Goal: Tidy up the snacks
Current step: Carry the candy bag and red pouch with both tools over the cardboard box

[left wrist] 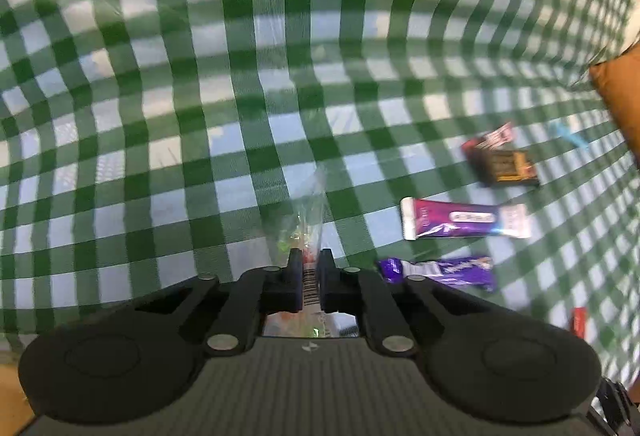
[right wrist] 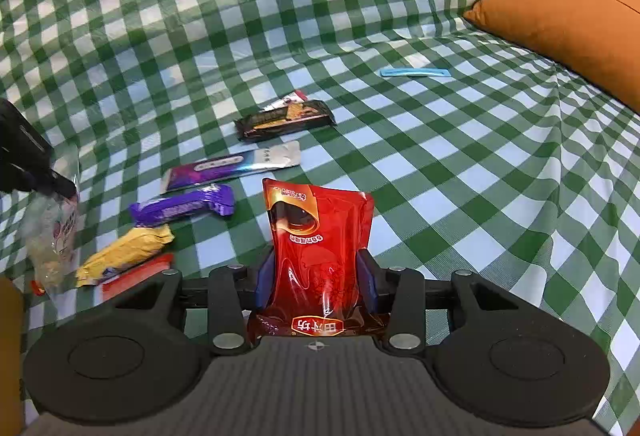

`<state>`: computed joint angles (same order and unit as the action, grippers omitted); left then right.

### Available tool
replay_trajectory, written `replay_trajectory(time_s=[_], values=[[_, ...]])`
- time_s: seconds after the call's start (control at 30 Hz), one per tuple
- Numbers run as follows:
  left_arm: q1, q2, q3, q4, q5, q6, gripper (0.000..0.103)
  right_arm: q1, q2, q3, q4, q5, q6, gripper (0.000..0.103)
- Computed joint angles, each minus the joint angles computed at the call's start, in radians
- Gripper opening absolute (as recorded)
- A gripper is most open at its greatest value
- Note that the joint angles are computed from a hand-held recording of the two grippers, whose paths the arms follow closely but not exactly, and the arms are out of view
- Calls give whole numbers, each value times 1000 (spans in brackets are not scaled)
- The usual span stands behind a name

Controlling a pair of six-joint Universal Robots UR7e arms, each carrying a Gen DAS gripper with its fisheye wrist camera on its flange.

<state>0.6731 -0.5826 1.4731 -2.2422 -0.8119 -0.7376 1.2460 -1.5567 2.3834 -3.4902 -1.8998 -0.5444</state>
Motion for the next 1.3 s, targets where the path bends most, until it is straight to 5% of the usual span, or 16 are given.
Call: replay_trajectory(time_s=[0.33,0.57,0.93,1.3], values=[[-143,-187,191,-124,-60,-83,2,76,-138,36,84,0,28,44],[-300,-360,315,-29,-42,-219,2,225,-327,72,265,-44,67,44],[-596,-670,482,425,-60,-651,2,645,-573,113,767,-188,302,44],[-863,-919,572,817,-148,-1096,2,1076,-524,88,1119,-306,651,44]])
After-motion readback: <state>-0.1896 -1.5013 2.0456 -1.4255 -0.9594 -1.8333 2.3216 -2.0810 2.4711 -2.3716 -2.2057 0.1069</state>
